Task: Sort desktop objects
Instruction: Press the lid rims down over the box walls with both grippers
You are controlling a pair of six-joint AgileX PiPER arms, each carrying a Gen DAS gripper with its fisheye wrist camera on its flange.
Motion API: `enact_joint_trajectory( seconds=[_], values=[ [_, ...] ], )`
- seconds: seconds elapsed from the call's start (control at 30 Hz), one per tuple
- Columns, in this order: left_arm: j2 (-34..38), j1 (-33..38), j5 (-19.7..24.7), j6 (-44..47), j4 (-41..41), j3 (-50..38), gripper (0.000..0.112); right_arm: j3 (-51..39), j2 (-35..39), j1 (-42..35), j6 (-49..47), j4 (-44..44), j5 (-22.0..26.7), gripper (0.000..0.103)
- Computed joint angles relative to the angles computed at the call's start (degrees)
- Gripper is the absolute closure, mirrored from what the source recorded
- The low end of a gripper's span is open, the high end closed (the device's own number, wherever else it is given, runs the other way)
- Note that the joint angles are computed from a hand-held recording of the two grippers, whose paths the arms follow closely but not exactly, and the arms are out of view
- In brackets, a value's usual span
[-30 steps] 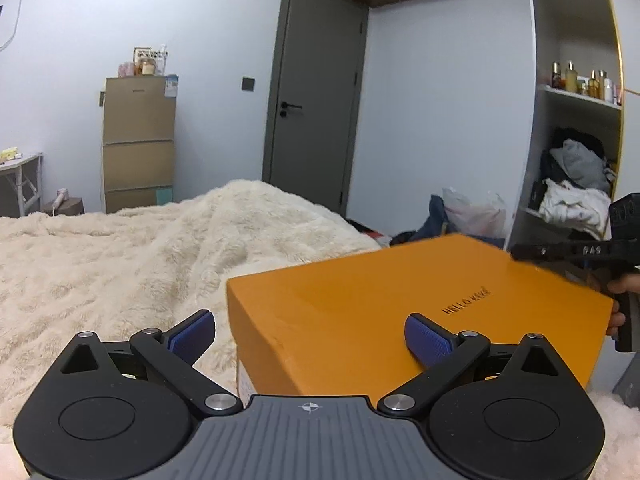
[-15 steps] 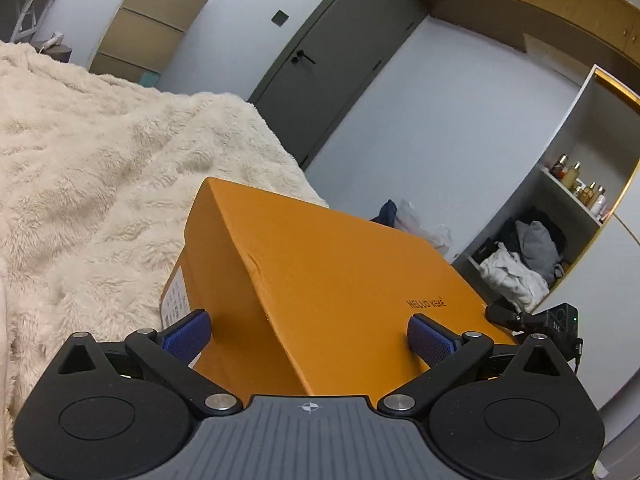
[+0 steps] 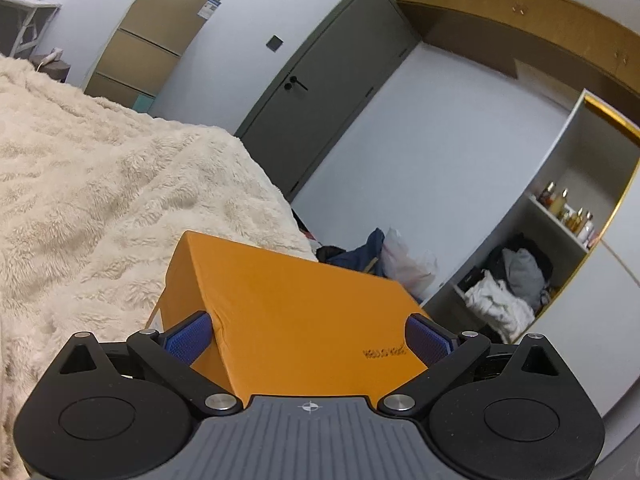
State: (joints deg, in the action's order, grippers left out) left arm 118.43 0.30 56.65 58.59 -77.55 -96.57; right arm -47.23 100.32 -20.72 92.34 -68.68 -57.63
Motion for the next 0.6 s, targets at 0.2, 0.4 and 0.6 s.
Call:
enact_joint_trajectory(
  seconds=[0.2, 0.4, 0.6],
  values=[
    [0.46, -0.17, -0.45, -0.72, 0.32, -0.77, 0.012, 0.07, -1.54, 1.02, -0.37, 0.07, 1.72, 0.039],
    [0.41, 1.30, 1.03, 1.70, -3.14, 1.33, 0.012, 1.28, -3.42, 2.09, -3.10, 1.94, 3.03, 0.038],
    [1.16, 2.67, 8.15, 6.83, -9.95, 2.14, 0.042, 2.06, -4.11, 1.89, -4.97, 2.89, 2.05, 0.039]
  ],
)
